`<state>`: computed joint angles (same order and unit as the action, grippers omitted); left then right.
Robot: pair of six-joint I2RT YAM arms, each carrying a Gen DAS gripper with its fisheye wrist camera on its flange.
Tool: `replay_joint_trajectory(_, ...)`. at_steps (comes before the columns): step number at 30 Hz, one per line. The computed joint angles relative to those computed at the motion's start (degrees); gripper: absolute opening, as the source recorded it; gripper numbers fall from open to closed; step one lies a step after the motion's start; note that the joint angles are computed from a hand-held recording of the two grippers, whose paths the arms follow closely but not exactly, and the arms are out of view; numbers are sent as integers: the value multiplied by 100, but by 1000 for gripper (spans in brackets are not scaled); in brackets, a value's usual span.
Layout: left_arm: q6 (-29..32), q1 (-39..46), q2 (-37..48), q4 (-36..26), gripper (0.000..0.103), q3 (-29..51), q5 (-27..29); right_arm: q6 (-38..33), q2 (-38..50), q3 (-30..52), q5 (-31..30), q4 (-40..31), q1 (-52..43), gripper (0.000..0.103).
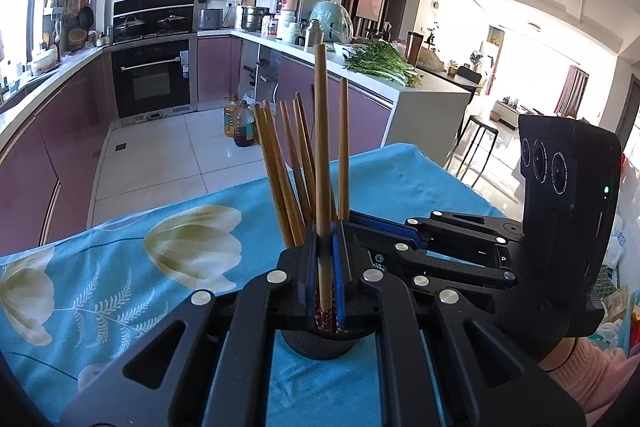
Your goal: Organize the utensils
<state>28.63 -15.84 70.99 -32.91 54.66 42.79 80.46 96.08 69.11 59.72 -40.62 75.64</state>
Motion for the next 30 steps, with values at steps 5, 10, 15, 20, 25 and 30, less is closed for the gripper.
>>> replay_joint_trajectory(5, -116, -97, 215, 157, 8, 0, -120, -109, 26, -13, -105, 132, -80, 6)
replay_joint_trajectory(10, -119, -108, 401, 293, 8, -12, -180, -123, -42, -88, -102, 181, -111, 8)
replay_joint_trajectory(15, -126, -175, 619, 438, 8, -32, -284, -161, -81, -137, -122, 248, -135, 8)
replay_joint_trajectory(20, -143, -143, 762, 589, 8, -82, -346, -83, -99, -179, -93, 229, -109, 8)
replay_joint_trajectory(25, -175, -79, 667, 746, 19, -205, -354, 82, -61, -121, -34, 83, -28, 13)
replay_joint_trajectory(30, -156, 71, 502, 845, 28, -334, -267, 241, -12, -68, 47, -77, 69, 21)
